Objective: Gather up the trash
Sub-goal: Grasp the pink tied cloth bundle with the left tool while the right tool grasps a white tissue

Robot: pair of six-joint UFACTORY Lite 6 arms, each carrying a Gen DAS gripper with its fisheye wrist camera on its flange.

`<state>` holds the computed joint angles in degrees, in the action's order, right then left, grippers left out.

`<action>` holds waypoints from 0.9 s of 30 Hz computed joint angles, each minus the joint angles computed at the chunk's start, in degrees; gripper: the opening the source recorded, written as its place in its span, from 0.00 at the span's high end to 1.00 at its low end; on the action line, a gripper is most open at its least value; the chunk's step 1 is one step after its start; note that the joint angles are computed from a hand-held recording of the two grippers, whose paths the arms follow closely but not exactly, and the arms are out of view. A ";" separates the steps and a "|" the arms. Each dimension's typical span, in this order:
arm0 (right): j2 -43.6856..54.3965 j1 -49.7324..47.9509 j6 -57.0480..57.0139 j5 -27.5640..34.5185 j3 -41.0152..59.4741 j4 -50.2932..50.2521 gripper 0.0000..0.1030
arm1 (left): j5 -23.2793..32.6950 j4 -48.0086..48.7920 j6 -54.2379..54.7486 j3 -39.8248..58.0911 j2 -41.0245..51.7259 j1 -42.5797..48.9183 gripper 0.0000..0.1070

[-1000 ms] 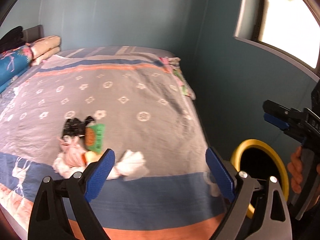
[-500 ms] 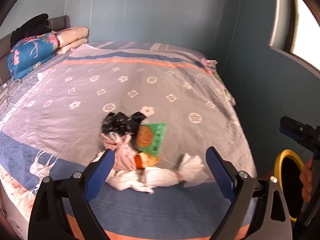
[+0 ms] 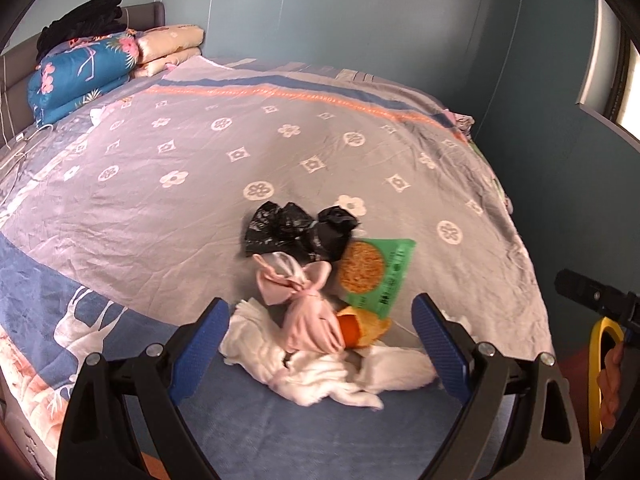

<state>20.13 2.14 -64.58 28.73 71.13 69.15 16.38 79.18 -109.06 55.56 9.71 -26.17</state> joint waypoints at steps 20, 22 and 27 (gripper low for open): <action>15.97 10.25 10.14 -11.64 6.66 -9.26 0.30 | -7.55 12.55 -9.85 8.70 13.90 7.75 0.18; 16.83 10.77 11.55 -12.57 7.05 -10.67 0.31 | -7.51 11.45 -8.41 10.02 15.42 7.72 0.20; 19.16 12.30 14.14 -14.04 8.27 -13.93 0.36 | -8.52 11.44 -7.55 12.36 18.89 7.65 0.35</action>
